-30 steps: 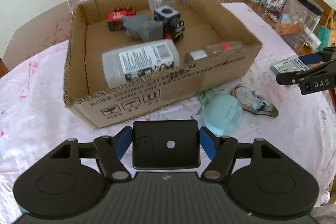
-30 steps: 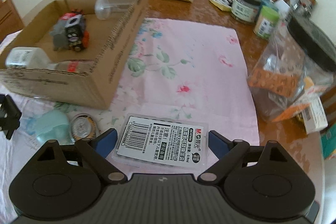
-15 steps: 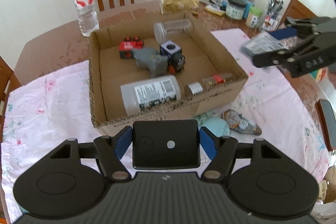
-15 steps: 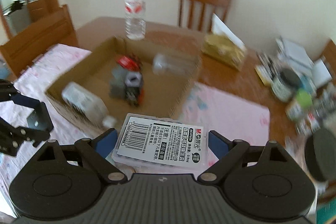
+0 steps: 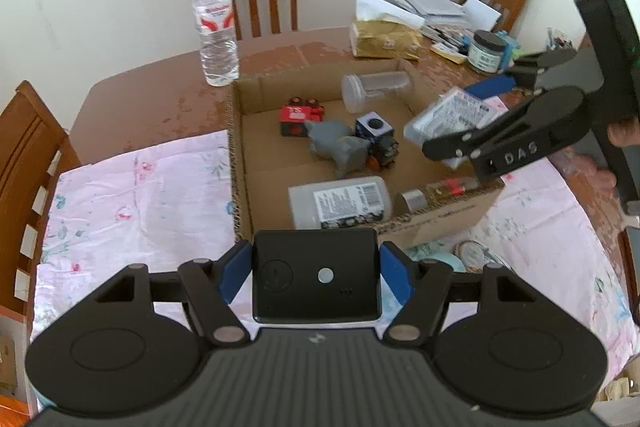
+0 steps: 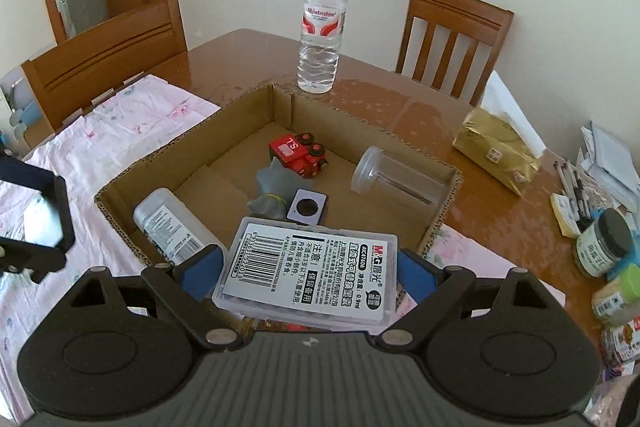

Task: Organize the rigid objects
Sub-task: 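Carry both cases to the box and release the battery case from the right tool, then lower the black square case into the box and open the left tool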

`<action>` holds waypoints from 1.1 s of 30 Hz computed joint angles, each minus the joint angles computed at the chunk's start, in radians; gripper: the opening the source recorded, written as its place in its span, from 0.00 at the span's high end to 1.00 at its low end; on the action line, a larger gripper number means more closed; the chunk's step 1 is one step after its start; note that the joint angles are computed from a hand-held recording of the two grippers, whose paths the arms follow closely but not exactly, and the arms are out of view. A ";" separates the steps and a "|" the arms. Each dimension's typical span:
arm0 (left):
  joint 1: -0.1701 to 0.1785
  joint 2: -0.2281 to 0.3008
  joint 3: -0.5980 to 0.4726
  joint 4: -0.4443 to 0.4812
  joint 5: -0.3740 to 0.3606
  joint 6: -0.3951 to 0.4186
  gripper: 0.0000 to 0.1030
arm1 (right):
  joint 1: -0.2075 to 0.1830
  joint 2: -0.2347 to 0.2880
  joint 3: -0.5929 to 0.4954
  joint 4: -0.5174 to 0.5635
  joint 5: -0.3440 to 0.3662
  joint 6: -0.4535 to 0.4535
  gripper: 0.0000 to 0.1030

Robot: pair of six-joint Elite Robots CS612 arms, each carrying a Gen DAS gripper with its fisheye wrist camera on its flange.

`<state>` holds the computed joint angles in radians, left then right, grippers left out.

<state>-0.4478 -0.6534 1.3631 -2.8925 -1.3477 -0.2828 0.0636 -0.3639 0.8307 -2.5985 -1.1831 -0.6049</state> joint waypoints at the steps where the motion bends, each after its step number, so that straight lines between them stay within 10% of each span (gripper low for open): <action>1: 0.001 0.000 0.000 -0.001 0.003 -0.003 0.33 | 0.001 0.002 -0.002 -0.005 -0.002 0.002 0.02; 30: 0.050 0.156 -0.295 0.062 -0.002 0.074 0.33 | -0.010 -0.131 0.272 -0.198 -0.120 0.301 0.00; 33: 0.055 0.172 -0.319 0.049 -0.005 0.066 0.17 | -0.011 -0.138 0.288 -0.215 -0.146 0.305 0.00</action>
<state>-0.3929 -0.4816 1.0445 -2.8440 -1.3524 -0.2170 0.0528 -0.5019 1.1188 -2.8139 -1.3290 -0.3001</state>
